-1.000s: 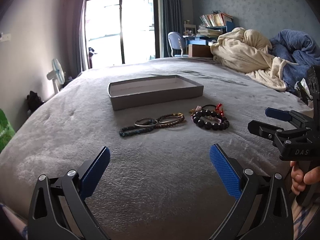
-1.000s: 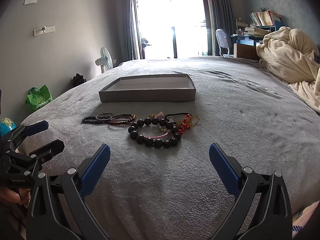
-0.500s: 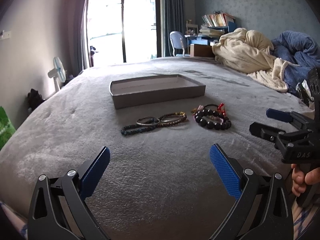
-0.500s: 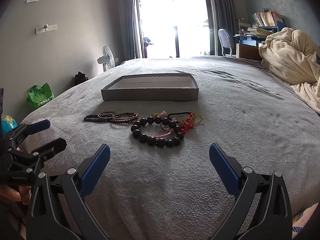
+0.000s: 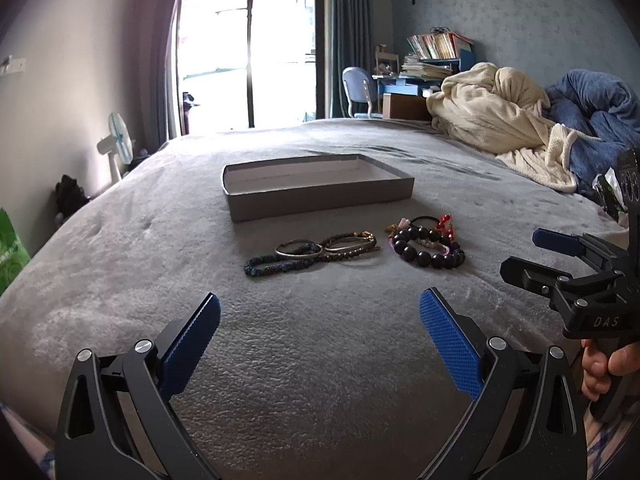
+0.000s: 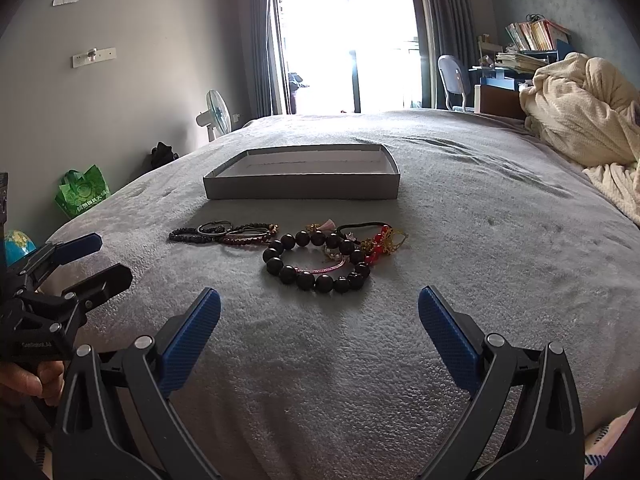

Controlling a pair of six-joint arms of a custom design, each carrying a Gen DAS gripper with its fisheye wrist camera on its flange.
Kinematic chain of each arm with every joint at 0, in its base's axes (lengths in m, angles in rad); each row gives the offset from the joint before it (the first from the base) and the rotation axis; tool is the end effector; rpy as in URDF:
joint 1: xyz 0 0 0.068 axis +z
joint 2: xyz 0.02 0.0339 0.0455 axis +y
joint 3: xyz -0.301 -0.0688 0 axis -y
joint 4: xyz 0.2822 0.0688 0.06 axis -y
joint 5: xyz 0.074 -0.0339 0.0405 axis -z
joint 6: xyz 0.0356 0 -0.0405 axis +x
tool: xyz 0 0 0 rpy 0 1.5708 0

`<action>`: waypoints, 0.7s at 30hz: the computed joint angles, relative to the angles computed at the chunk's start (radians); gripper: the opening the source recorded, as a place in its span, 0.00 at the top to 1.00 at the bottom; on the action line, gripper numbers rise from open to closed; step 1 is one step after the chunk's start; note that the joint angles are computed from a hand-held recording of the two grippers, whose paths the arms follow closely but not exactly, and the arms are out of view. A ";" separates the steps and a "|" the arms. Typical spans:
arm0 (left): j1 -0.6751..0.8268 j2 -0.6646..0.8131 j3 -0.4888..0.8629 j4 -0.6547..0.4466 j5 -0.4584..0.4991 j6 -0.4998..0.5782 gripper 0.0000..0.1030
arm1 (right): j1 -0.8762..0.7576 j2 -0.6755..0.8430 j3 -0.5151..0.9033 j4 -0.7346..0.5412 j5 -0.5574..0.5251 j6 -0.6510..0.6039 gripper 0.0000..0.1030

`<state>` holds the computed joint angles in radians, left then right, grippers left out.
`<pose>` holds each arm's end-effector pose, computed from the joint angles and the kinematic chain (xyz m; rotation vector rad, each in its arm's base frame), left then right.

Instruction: Organize jewelry

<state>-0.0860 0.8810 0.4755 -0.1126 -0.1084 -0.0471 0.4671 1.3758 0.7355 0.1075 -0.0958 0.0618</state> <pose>0.2060 -0.0139 0.2353 -0.0252 2.0856 0.0323 0.2825 0.1463 0.2327 -0.4854 2.0726 0.4162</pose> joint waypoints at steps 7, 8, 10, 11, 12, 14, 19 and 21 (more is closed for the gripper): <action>0.003 0.013 0.005 0.004 0.000 -0.006 0.04 | -0.010 0.013 0.008 -0.005 -0.009 0.008 0.05; 0.004 0.015 0.006 0.005 0.001 -0.008 0.04 | -0.010 0.015 0.010 -0.006 -0.010 0.009 0.05; 0.012 0.017 0.004 0.009 0.007 -0.010 0.04 | -0.012 0.021 0.014 -0.011 -0.012 0.011 0.05; 0.015 0.018 0.005 0.009 0.008 -0.012 0.04 | -0.013 0.023 0.016 -0.011 -0.014 0.012 0.05; 0.017 0.019 0.005 0.009 0.008 -0.014 0.04 | -0.015 0.023 0.017 -0.012 -0.017 0.013 0.05; 0.020 0.021 0.008 0.008 0.011 -0.016 0.04 | -0.019 0.024 0.017 -0.012 -0.023 0.016 0.05; 0.032 0.029 0.013 0.006 0.026 -0.018 0.04 | -0.027 0.030 0.022 -0.017 -0.034 0.025 0.05; 0.031 0.022 0.002 0.011 0.019 -0.017 0.04 | -0.029 0.033 0.026 -0.023 -0.036 0.027 0.05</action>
